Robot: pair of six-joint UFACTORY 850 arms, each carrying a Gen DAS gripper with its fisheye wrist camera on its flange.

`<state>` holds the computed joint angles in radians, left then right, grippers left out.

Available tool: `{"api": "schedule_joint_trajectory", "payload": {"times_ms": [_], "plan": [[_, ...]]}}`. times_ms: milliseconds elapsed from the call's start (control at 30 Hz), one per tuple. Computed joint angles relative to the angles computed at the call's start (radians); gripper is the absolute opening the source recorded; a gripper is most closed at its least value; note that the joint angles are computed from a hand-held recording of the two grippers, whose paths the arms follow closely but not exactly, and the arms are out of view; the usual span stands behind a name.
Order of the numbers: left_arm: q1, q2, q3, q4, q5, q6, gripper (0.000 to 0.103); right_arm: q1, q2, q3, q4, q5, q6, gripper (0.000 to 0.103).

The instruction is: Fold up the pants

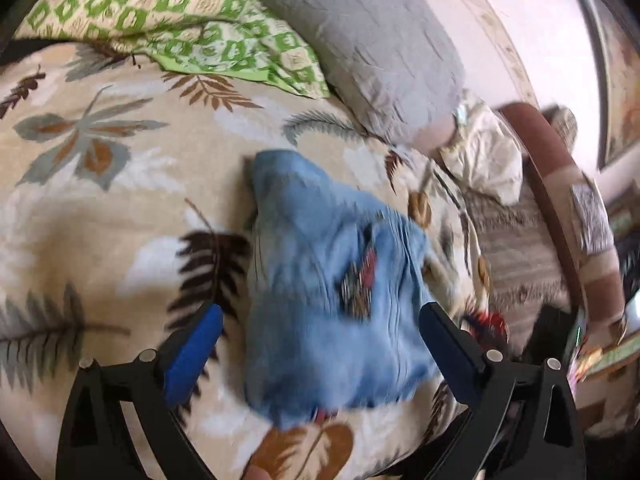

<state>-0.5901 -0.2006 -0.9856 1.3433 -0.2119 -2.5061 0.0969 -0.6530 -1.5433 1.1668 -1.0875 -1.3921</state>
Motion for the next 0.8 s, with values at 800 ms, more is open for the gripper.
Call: {"api": "schedule_joint_trajectory", "payload": {"times_ms": [800], "plan": [[-0.181, -0.168, -0.132, -0.222, -0.374, 0.886, 0.072, 0.119, -0.322, -0.526, -0.241, -0.088, 0.725, 0.075]]}}
